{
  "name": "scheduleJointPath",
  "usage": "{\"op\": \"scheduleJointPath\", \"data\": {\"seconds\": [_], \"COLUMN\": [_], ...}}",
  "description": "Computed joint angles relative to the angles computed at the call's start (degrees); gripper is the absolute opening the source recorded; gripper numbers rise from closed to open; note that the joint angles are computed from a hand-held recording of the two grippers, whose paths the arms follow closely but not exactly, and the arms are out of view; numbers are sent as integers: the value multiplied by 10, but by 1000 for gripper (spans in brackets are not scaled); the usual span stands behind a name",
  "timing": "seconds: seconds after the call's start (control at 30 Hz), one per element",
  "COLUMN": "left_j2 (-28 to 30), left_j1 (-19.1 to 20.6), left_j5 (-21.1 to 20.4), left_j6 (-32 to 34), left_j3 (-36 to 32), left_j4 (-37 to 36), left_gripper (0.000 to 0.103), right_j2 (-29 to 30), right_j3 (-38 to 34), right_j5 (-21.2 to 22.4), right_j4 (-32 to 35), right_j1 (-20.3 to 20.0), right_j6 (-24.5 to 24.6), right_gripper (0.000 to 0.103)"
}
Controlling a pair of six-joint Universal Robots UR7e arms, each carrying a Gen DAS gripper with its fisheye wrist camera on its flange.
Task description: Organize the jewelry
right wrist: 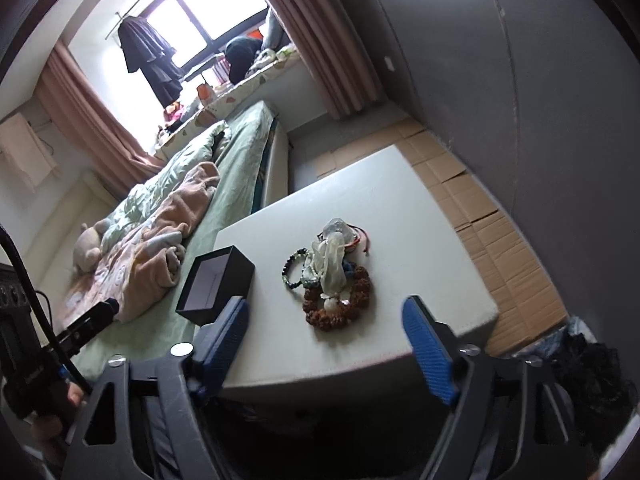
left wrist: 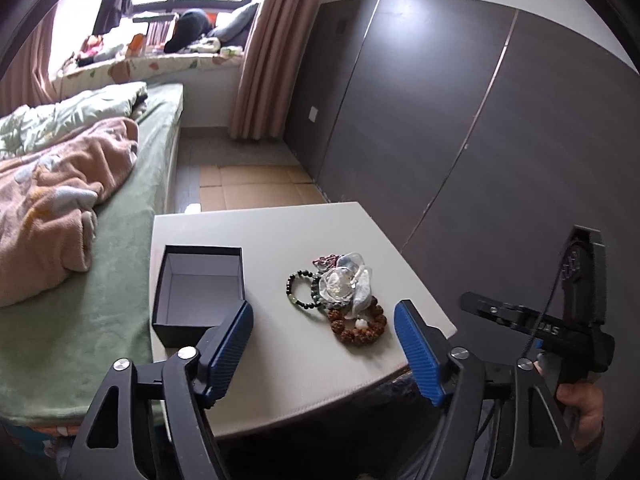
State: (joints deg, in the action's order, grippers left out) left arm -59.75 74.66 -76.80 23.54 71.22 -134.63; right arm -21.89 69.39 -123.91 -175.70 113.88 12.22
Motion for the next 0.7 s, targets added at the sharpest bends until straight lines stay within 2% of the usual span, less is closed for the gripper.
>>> {"op": "scheduleJointPath", "data": {"seconds": [0.13, 0.37, 0.47, 0.63, 0.67, 0.7], "left_j2": [39, 103, 127, 164, 172, 176], "left_j1": [4, 12, 12, 11, 11, 11], "left_j5": [18, 36, 43, 51, 52, 52], "left_j6": [-18, -45, -51, -57, -58, -59], "left_j3": [-49, -131, -166, -220, -232, -240], "left_j4": [32, 81, 102, 132, 139, 145], "left_gripper": [62, 60, 58, 57, 57, 57], "right_j2": [25, 85, 116, 164, 168, 168], "right_j3": [-54, -179, -240, -335, -344, -344], "right_j5": [27, 64, 72, 85, 91, 99], "right_j4": [47, 146, 193, 276, 287, 291], "right_j1": [-20, -49, -60, -76, -80, -84], "right_j6": [10, 16, 22, 35, 40, 42], "right_gripper": [68, 68, 64, 40, 32, 17]}}
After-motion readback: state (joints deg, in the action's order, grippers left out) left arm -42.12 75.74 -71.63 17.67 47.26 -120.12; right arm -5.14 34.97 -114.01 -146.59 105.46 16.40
